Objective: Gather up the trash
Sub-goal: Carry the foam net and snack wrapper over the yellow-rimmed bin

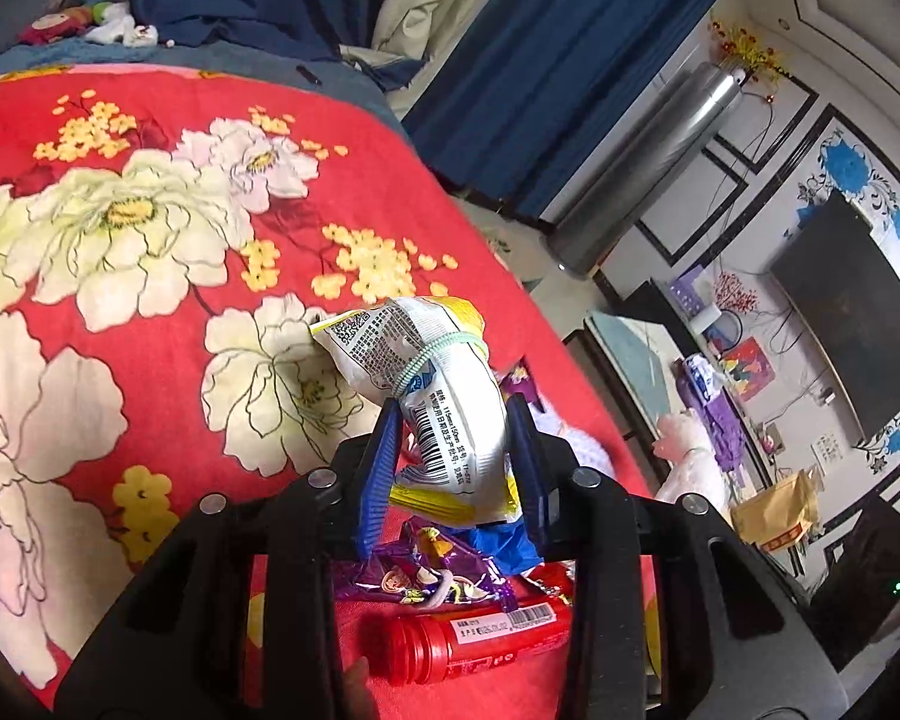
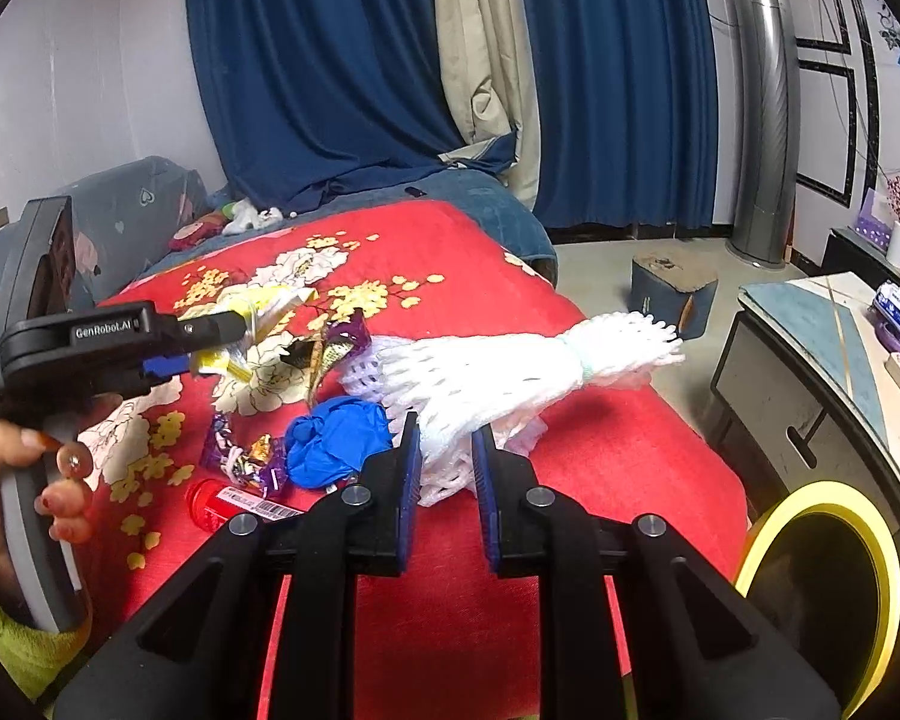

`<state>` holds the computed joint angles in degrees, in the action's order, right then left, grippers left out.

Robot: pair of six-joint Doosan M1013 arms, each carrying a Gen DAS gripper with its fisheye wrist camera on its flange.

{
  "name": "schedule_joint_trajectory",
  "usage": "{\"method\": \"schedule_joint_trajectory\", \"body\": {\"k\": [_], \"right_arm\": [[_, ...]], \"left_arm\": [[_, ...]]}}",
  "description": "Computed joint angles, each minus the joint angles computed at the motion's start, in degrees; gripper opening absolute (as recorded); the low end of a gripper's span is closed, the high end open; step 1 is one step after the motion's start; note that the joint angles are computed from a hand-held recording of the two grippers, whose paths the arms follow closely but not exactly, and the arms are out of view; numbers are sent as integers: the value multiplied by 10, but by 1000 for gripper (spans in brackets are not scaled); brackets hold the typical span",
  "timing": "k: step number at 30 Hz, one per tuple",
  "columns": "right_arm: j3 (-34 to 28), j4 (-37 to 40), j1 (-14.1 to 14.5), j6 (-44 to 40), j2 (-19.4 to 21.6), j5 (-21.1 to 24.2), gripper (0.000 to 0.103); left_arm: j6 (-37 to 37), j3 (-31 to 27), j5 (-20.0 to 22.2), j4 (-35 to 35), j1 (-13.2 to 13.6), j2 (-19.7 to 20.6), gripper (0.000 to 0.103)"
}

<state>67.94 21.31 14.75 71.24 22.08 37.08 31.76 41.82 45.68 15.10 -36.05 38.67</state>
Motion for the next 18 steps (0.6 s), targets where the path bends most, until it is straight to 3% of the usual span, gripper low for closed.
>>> {"method": "schedule_joint_trajectory", "body": {"k": [18], "right_arm": [[44, -1, -14, -31, -44, -29, 16]], "left_arm": [[81, -39, -20, 15, -28, 8, 28]]}}
